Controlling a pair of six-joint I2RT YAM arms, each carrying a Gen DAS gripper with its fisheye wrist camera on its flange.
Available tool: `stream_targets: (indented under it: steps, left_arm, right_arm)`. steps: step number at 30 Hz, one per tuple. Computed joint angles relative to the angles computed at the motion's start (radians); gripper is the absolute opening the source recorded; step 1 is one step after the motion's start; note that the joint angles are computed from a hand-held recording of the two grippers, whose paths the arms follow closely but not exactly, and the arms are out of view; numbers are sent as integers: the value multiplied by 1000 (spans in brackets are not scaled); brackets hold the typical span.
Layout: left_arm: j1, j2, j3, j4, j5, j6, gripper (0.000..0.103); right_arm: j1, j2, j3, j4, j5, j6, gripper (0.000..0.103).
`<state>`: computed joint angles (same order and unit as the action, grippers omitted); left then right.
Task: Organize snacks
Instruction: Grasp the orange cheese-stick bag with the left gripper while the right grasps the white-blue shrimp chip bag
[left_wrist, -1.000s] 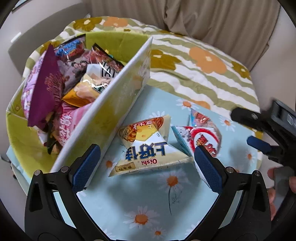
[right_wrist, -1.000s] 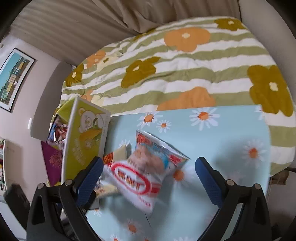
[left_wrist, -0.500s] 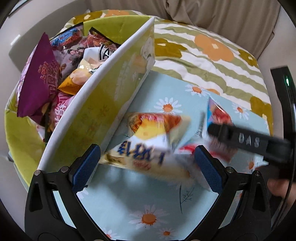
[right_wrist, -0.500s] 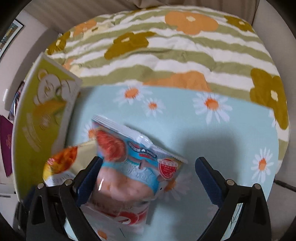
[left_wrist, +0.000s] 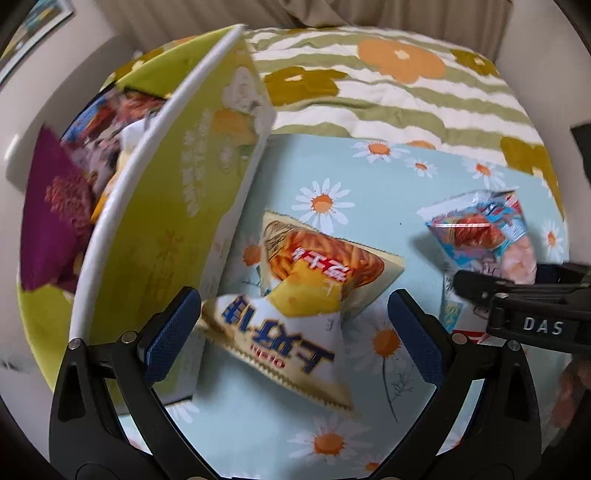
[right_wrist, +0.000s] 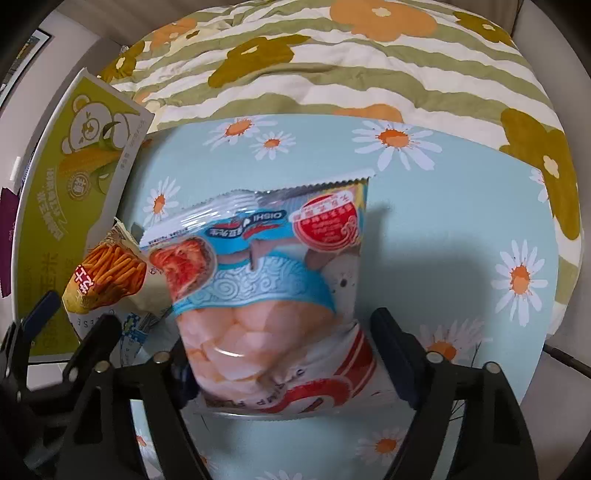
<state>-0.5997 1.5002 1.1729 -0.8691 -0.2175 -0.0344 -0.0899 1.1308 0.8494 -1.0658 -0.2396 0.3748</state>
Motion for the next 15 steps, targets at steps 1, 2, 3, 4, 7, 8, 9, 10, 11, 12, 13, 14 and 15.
stream_targets:
  steps: [1, 2, 3, 4, 7, 8, 9, 10, 11, 12, 13, 14, 15]
  left_arm:
    - [-6, 13, 3, 0, -6, 14, 101]
    - [-14, 27, 3, 3, -17, 27, 101]
    - [-21, 40, 0, 9, -26, 41, 101]
    - [-25, 50, -2, 13, -31, 48, 101]
    - [-22, 86, 1, 16, -25, 54, 101]
    - [-18, 94, 0, 20, -18, 56, 100]
    - [-14, 104, 1, 22, -11, 58, 99]
    - [-11, 112, 2, 21, -8, 59, 96]
    - [-6, 124, 5, 14, 2, 58, 94]
    - [-2, 133, 7, 8, 12, 54, 90]
    - [5, 142, 7, 2, 23, 51, 89]
    - [10, 145, 4, 0, 26, 47, 87]
    - [15, 143, -3, 3, 34, 49, 78]
  right_arm:
    - [-5, -4, -2, 2, -2, -6, 73]
    - [-1, -5, -1, 4, -1, -3, 71]
    - [1, -3, -1, 9, -2, -1, 69]
    - [-1, -5, -1, 11, -6, -2, 69]
    - [5, -8, -5, 19, -7, 0, 67]
    - [7, -9, -7, 22, -7, 1, 66]
    - [8, -13, -10, 24, -6, 0, 66]
    - [11, -14, -13, 28, -5, 1, 66]
    - [12, -17, -15, 30, -3, 1, 66]
    - [14, -21, -18, 33, -2, 0, 66]
    - [13, -23, -20, 35, -2, 0, 66]
    - [13, -28, -22, 36, -1, 0, 65]
    - [14, -31, -25, 38, -1, 1, 65]
